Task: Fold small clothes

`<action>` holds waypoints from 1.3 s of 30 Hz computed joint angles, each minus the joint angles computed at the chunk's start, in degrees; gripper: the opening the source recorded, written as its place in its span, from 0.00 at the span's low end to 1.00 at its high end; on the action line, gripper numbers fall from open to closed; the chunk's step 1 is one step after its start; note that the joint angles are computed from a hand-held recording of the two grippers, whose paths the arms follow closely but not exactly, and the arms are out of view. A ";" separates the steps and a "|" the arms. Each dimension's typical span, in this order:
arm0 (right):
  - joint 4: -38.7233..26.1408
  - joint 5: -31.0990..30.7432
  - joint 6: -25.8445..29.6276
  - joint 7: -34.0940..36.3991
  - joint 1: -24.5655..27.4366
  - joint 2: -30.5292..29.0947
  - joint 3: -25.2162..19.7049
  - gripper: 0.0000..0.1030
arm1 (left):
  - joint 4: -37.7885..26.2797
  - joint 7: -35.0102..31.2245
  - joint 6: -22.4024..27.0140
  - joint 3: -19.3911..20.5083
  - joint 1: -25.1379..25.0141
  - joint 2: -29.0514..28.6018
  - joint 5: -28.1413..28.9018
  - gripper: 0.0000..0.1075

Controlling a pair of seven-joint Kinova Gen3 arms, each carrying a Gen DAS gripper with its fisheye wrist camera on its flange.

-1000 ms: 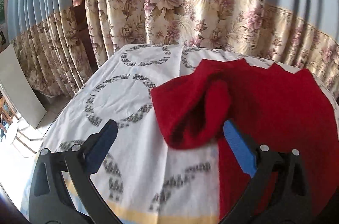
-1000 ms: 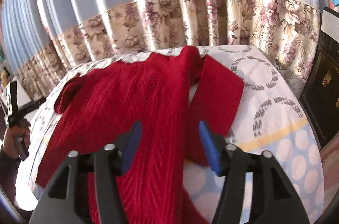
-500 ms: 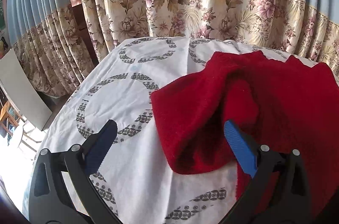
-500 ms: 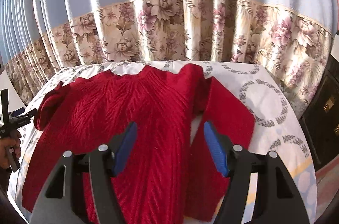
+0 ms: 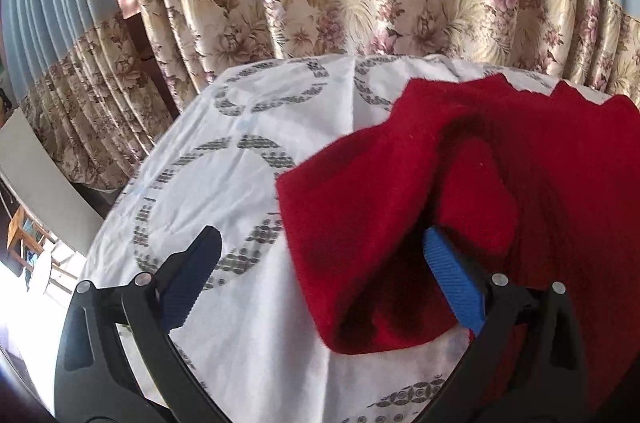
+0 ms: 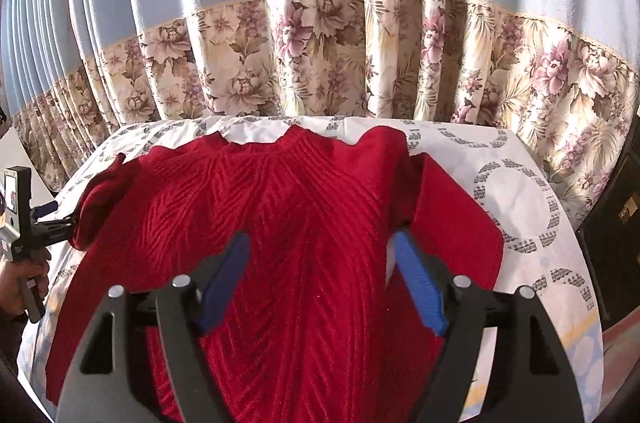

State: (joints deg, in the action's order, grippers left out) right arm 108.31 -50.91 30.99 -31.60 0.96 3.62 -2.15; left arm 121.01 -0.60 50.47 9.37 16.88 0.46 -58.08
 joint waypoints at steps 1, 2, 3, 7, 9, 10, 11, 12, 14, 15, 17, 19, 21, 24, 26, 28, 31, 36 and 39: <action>0.02 0.18 -0.11 -0.20 -0.12 0.02 -0.05 0.74 | 0.02 0.06 -0.53 -0.04 -0.06 0.09 0.03 0.93; -0.05 0.45 -0.08 -0.52 -0.24 0.12 -0.08 0.74 | -0.03 0.17 -0.65 -0.05 -0.07 0.39 -0.31 0.92; -0.01 0.51 -0.13 -0.65 -0.28 0.21 -0.13 0.74 | -0.15 0.05 -0.77 -0.18 -0.13 0.69 -0.32 0.91; -0.21 0.99 -0.13 -1.40 -0.25 0.95 -0.36 0.74 | -0.81 -3.16 -1.76 -1.55 -1.23 1.19 1.34 0.61; -0.22 1.12 -0.25 -1.54 -0.12 1.04 -0.56 0.74 | -0.72 -5.45 -2.43 -2.25 -2.13 0.51 1.92 0.35; -0.21 0.98 -0.23 -1.41 0.00 1.18 -0.64 0.74 | -0.84 -6.75 -2.31 -2.31 -2.48 0.29 2.02 0.27; -0.08 0.72 -0.32 -1.14 0.15 1.28 -0.72 0.74 | -1.15 -7.12 -1.26 -1.95 -2.69 0.40 1.59 0.14; -0.06 0.66 -0.40 -1.12 0.23 1.40 -0.79 0.74 | -1.40 -6.93 0.73 -1.88 -2.46 0.46 0.23 0.07; -0.19 0.62 -0.26 -1.09 0.45 1.72 -0.92 0.74 | -1.70 -6.24 3.87 -1.78 -2.43 0.27 -2.11 0.06; -0.26 0.71 -0.25 -1.19 0.52 1.85 -0.98 0.74 | -1.81 -6.28 5.01 -1.98 -2.74 -0.16 -2.97 0.06; -0.36 0.79 -0.34 -1.26 0.60 2.16 -1.23 0.74 | -2.17 -6.96 7.80 -2.68 -4.01 -0.90 -5.47 0.06; -0.36 0.80 -0.59 -1.22 0.68 2.27 -1.48 0.74 | -2.52 -7.49 10.31 -3.23 -5.45 -1.14 -8.05 0.05; -0.45 0.73 -0.45 -1.28 0.80 2.45 -1.64 0.74 | -2.83 -7.88 12.80 -3.96 -7.06 -1.31 -10.92 0.05; -0.61 0.80 -0.41 -1.29 1.00 2.65 -1.81 0.74 | -3.33 -8.49 12.87 -6.04 -10.78 -3.08 -13.20 0.05; -0.70 1.02 -0.58 -1.79 0.91 2.86 -1.93 0.74 | -3.52 -8.58 12.00 -6.44 -14.24 -4.09 -14.57 0.06; -0.83 1.27 -1.04 -2.33 0.79 3.17 -2.15 0.74 | -3.36 -8.22 9.83 -7.10 -16.68 -4.99 -15.49 0.08; -1.21 1.83 -1.25 -3.38 0.80 3.78 -2.46 0.74 | -2.08 -5.85 2.84 -13.97 -12.99 -7.16 -15.49 0.08; -1.51 1.82 -1.12 -4.01 1.24 4.44 -3.17 0.74 | 3.69 5.81 -8.81 -17.69 -7.90 -13.33 -20.13 0.09; -1.90 2.45 -1.15 -4.46 1.17 4.92 -3.57 0.74 | 3.88 10.16 -12.35 -10.15 -13.38 -12.73 -21.36 0.09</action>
